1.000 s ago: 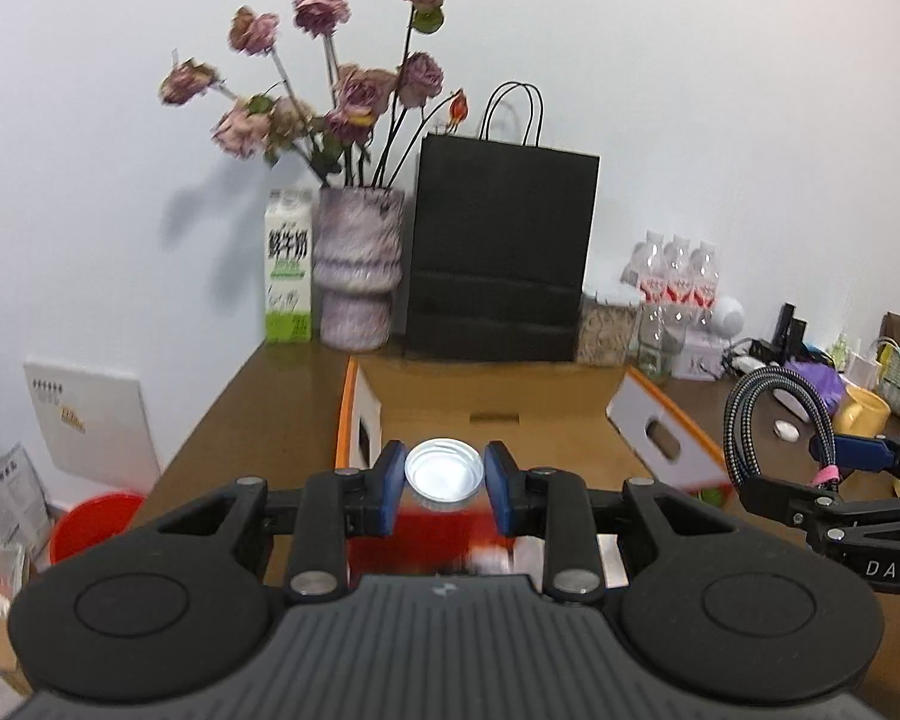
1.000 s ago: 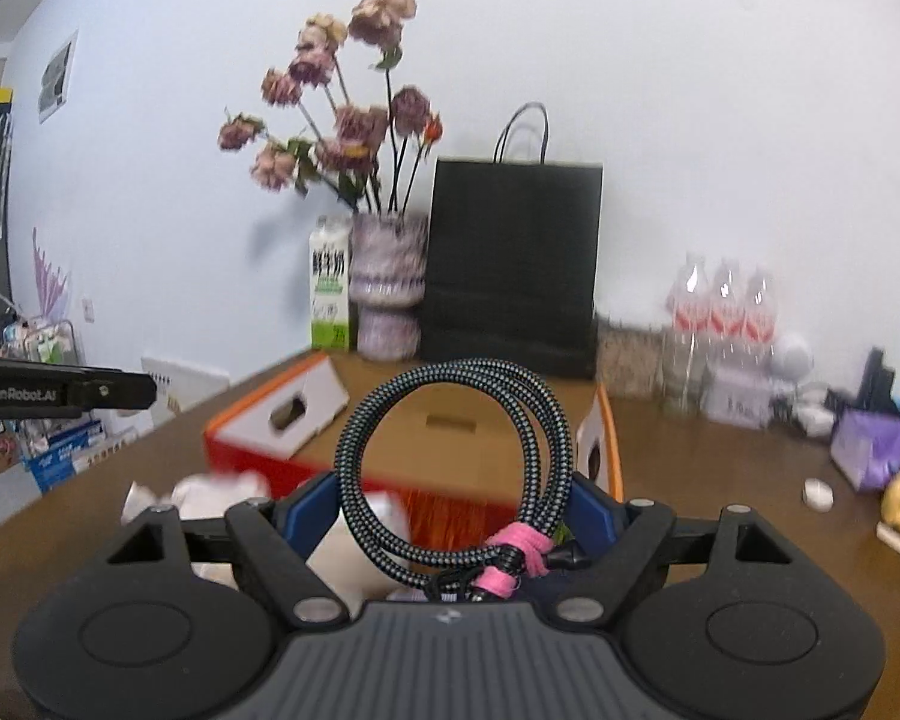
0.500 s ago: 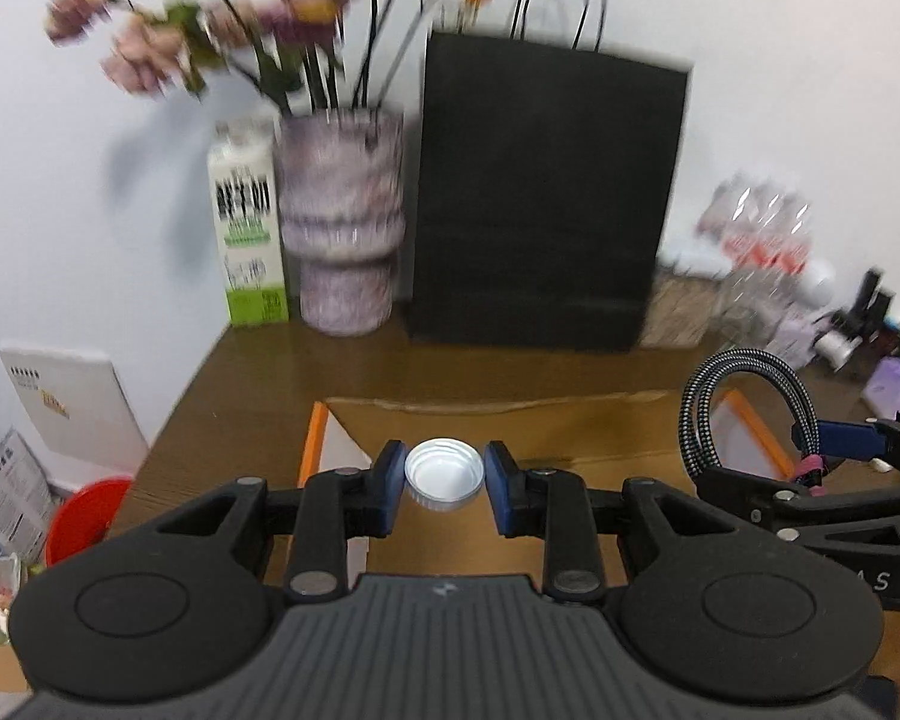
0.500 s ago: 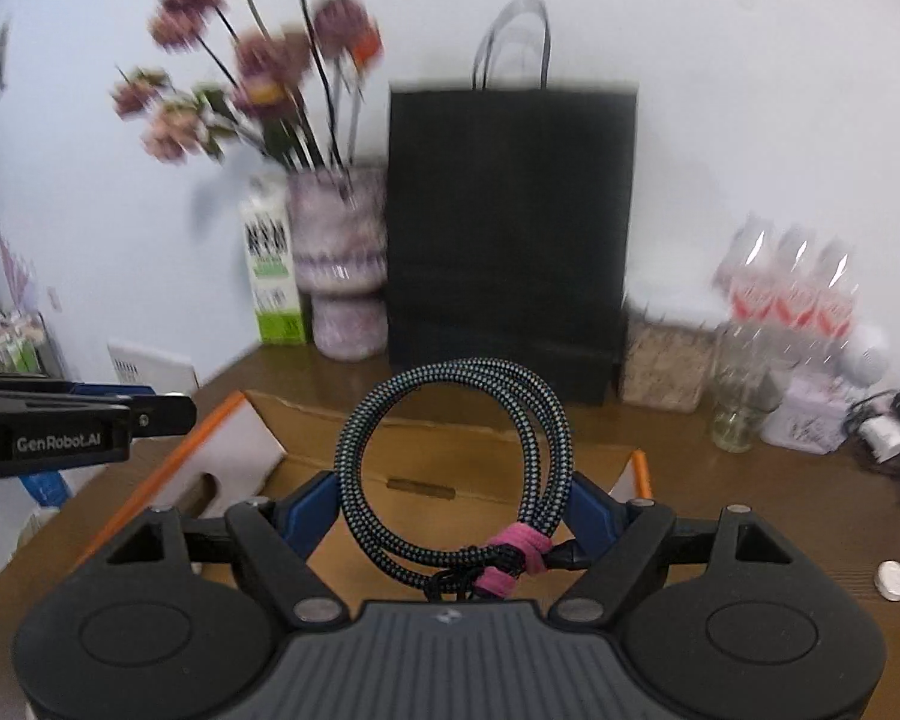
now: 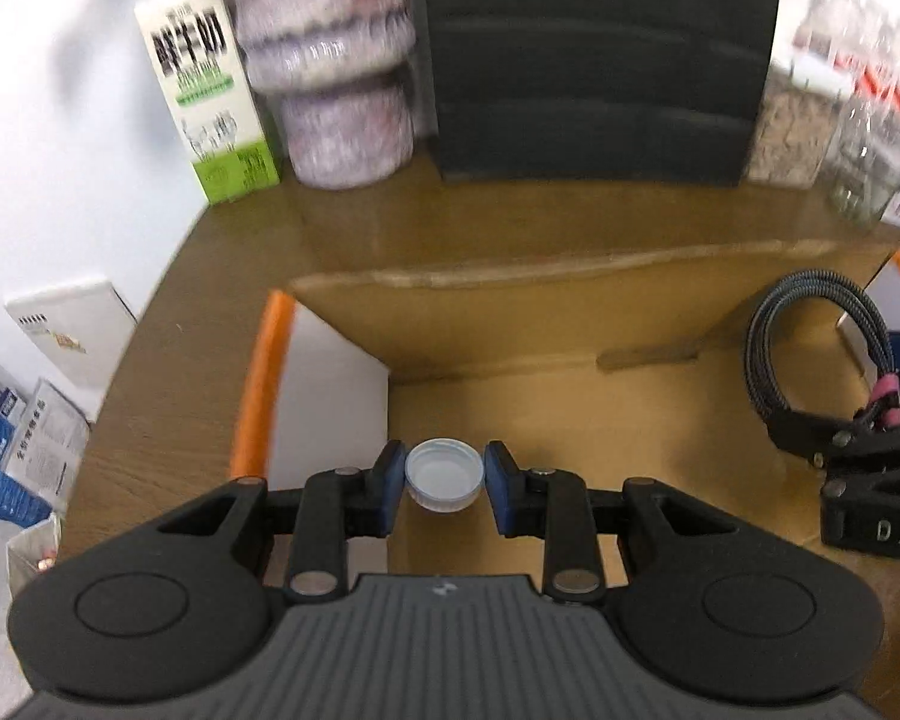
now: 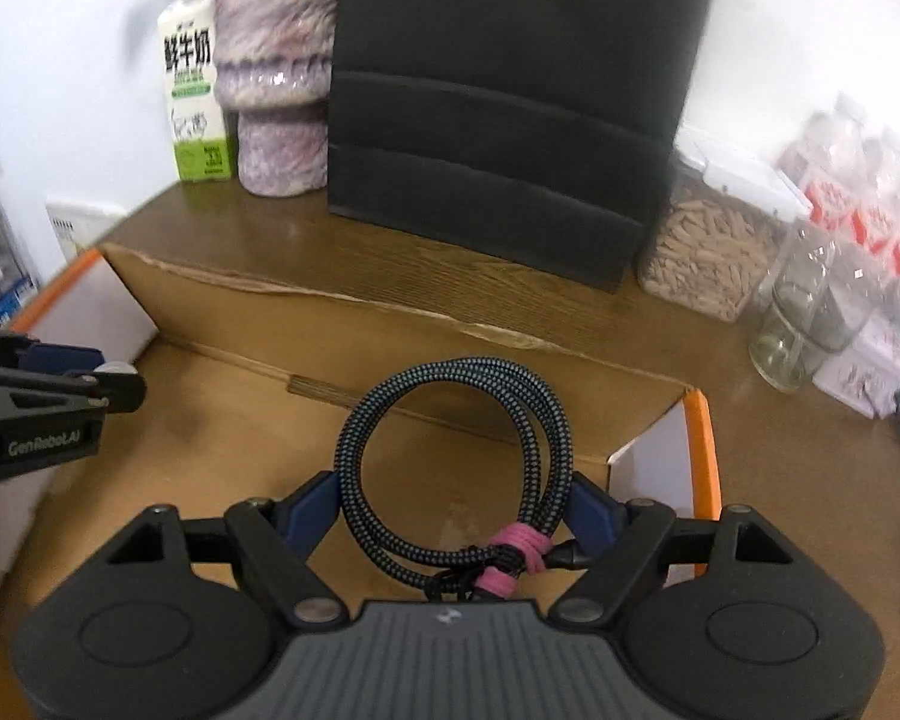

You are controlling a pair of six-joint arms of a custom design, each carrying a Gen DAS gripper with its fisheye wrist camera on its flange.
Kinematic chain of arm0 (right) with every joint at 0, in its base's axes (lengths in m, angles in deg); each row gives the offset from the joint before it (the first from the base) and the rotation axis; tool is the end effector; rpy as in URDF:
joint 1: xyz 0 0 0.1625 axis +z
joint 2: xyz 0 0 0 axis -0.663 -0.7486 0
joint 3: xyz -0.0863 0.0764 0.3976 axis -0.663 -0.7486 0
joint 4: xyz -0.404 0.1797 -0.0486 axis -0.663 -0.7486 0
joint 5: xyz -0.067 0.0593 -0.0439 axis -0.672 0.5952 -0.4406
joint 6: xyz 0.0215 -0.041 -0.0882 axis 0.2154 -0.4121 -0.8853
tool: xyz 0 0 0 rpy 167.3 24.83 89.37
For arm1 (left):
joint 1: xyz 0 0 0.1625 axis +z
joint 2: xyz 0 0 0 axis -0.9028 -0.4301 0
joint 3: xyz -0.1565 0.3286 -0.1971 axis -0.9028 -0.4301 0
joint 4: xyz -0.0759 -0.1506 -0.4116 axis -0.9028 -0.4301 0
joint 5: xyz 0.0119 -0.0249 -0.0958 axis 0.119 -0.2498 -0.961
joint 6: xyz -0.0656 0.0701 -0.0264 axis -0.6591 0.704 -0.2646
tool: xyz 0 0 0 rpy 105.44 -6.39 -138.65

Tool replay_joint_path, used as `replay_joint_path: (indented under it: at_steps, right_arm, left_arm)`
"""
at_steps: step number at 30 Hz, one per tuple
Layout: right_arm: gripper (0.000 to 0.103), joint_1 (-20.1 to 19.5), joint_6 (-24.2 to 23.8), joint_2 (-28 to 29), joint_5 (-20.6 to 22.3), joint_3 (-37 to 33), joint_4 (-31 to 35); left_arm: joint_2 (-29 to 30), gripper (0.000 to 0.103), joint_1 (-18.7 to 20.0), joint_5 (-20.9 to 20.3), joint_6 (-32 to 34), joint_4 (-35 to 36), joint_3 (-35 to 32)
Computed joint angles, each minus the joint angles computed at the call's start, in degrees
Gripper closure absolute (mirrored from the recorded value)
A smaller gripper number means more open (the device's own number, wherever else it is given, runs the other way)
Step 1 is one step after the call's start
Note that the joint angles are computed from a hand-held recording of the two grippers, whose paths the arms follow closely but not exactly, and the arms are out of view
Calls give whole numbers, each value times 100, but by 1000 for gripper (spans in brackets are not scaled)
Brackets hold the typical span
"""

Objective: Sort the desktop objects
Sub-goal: 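Carry the cap and cable into the cardboard box and open both tools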

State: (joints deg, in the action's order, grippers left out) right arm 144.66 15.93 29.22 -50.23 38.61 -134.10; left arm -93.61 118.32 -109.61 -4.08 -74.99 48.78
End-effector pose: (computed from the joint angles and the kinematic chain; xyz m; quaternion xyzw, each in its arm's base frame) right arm 0.1878 -0.5041 0.0510 0.2128 -0.8629 0.2703 0.3703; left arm -0.1244 -0.5307 0.1395 0.2074 0.8640 -0.2480 0.3859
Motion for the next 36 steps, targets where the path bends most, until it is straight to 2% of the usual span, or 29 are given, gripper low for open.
replay_joint_path:
  at_steps: [4, 6, 10, 17, 19, 22, 23, 25, 26, 27, 31, 36]
  right_arm:
    - [24, -120, 506, -107, 146, -13, 593]
    - [23, -110, 439, -91, 113, -16, 523]
    - [23, -86, 631, -132, 43, 11, 818]
    - [22, -26, 585, -109, -57, 46, 670]
    - [19, 1, 541, -108, -72, 59, 583]
    - [10, 44, 470, -189, 31, 145, 467]
    - [4, 75, 458, -222, 50, 181, 430]
    - [0, 132, 386, -274, 93, 252, 313]
    - [0, 177, 350, -310, 97, 299, 256]
    - [0, 207, 332, -344, 97, 338, 219]
    - [0, 374, 326, -557, 135, 574, 22]
    - [0, 679, 322, -840, 154, 965, -370]
  left_arm:
    - [24, 74, 38, -87, -97, 235, -31]
    - [3, 74, 15, -78, -81, 251, 17]
    - [-75, 74, -38, -64, -110, 315, 130]
    - [-87, 73, -40, -116, 3, 62, 193]
    - [-74, 68, -70, -112, 244, -300, 265]
    - [-105, 37, -180, -81, 581, -798, 398]
    - [-121, 20, -225, -66, 712, -1013, 450]
    - [-172, 17, -326, -97, 1021, -1498, 577]
    - [-221, 12, -381, -97, 1091, -1614, 630]
    - [-259, 3, -439, -72, 1118, -1693, 668]
    - [-391, 0, -710, 66, 1568, -2625, 976]
    - [-762, 0, -1133, 256, 1698, -3233, 1437]
